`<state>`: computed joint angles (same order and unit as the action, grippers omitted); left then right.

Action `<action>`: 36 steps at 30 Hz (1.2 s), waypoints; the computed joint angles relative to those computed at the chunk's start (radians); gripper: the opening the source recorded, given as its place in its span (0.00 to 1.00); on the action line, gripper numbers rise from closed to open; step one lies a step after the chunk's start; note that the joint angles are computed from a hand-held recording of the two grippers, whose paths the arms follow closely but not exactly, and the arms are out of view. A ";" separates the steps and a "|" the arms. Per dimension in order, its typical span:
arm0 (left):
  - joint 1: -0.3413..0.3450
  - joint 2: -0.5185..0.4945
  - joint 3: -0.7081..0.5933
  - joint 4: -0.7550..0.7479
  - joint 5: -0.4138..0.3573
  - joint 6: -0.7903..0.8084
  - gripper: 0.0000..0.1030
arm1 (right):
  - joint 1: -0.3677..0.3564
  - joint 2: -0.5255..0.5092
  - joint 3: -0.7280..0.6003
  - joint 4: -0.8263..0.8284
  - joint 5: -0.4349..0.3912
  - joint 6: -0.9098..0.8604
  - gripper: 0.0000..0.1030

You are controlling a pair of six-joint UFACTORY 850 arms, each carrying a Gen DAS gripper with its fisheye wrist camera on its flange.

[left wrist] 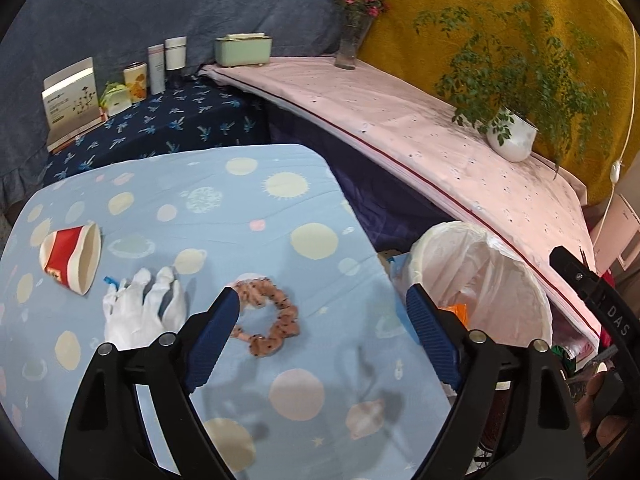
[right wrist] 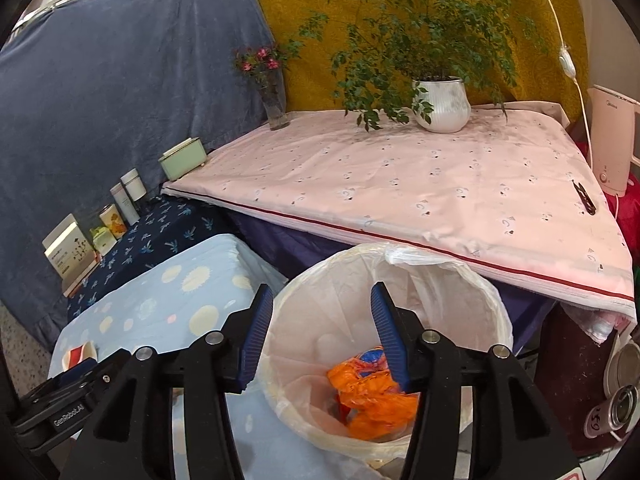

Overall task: Collect trash
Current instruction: 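Move both tools back over the table toward the white glove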

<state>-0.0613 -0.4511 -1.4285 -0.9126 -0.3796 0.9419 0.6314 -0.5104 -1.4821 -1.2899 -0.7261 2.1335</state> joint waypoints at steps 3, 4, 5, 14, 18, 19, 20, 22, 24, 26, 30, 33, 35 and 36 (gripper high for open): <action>0.017 0.004 0.009 0.002 0.000 -0.007 0.79 | 0.011 -0.017 -0.029 0.015 0.005 -0.031 0.49; 0.024 0.006 0.013 -0.002 0.000 -0.004 0.79 | 0.014 -0.022 -0.036 0.018 0.008 -0.037 0.49; 0.032 0.008 0.016 -0.005 0.001 -0.005 0.79 | 0.020 -0.027 -0.045 0.022 0.012 -0.044 0.50; 0.100 0.029 0.046 -0.019 0.015 -0.011 0.79 | 0.065 -0.096 -0.159 0.073 0.030 -0.147 0.51; 0.136 0.033 0.055 -0.019 0.020 -0.016 0.79 | 0.088 -0.140 -0.229 0.109 0.039 -0.216 0.53; 0.145 0.032 0.055 -0.012 0.021 -0.023 0.79 | 0.094 -0.151 -0.245 0.118 0.042 -0.232 0.53; 0.153 0.034 0.059 -0.010 0.022 -0.024 0.79 | 0.099 -0.164 -0.266 0.132 0.046 -0.253 0.53; 0.170 0.035 0.063 -0.001 0.026 -0.029 0.79 | 0.107 -0.189 -0.304 0.160 0.060 -0.292 0.53; 0.188 0.038 0.072 0.005 0.036 -0.031 0.79 | 0.116 -0.219 -0.348 0.193 0.072 -0.335 0.53; 0.204 0.038 0.078 0.027 0.053 -0.042 0.79 | 0.124 -0.251 -0.394 0.233 0.086 -0.384 0.53; 0.231 0.035 0.080 0.066 0.078 -0.051 0.79 | 0.141 -0.329 -0.511 0.323 0.084 -0.505 0.53; 0.253 0.027 0.076 0.090 0.086 -0.064 0.79 | 0.152 -0.400 -0.620 0.399 0.070 -0.610 0.53; 0.265 0.022 0.073 0.100 0.089 -0.069 0.79 | 0.157 -0.447 -0.693 0.450 0.059 -0.674 0.53; 0.271 0.019 0.072 0.105 0.093 -0.069 0.79 | 0.159 -0.470 -0.729 0.473 0.051 -0.705 0.53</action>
